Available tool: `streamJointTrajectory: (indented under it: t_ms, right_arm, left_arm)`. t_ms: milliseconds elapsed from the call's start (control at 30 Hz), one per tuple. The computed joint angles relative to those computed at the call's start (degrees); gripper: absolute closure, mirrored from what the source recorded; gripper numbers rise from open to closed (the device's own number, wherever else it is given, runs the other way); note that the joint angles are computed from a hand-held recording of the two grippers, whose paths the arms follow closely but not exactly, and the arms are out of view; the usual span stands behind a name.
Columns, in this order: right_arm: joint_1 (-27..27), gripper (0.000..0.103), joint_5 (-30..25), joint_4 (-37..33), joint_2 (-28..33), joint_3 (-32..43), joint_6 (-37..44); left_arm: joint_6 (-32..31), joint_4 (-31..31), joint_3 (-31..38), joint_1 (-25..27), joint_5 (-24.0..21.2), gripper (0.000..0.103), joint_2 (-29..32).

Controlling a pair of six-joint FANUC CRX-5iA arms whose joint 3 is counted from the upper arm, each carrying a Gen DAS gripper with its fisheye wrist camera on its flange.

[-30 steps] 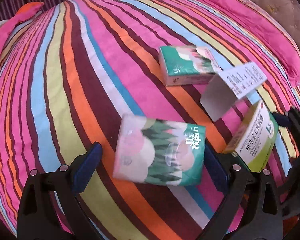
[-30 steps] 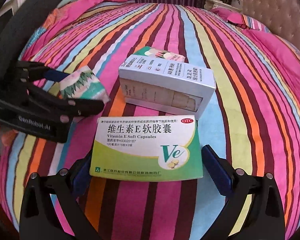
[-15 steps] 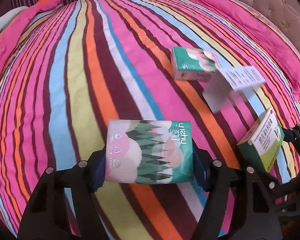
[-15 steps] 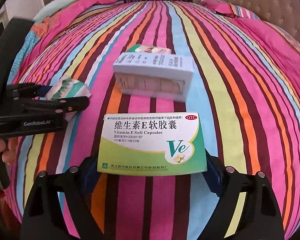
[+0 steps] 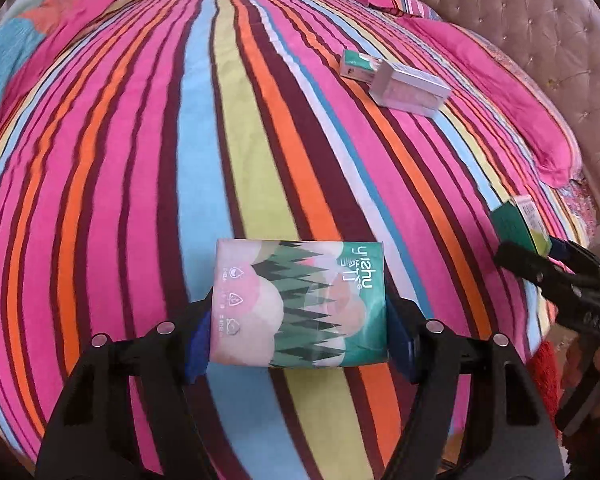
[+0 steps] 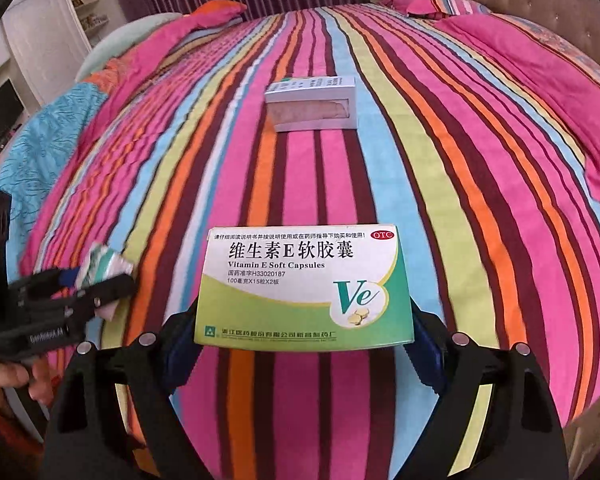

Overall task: Collect trash
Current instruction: 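Carry the tissue pack and Vitamin E box over the wastebasket with both tools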

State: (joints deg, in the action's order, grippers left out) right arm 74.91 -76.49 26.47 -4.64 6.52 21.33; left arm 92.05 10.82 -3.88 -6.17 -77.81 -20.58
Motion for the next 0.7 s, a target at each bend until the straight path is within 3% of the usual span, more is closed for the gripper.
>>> streamJointTrajectory:
  t_ms: [400, 700]
  right_arm:
    - [9.9, 0.021, -1.7, 3.7, -6.0, -6.2, -8.9]
    - [18.1, 0.021, -5.0, 4.1, -10.3, -10.1, -17.7]
  left_arm:
    - [3.4, 1.3, -7.3, -2.5, -6.2, 0.034, -12.8]
    - [10.9, -1.3, -10.0, -10.5, -10.9, 0.034, -17.3]
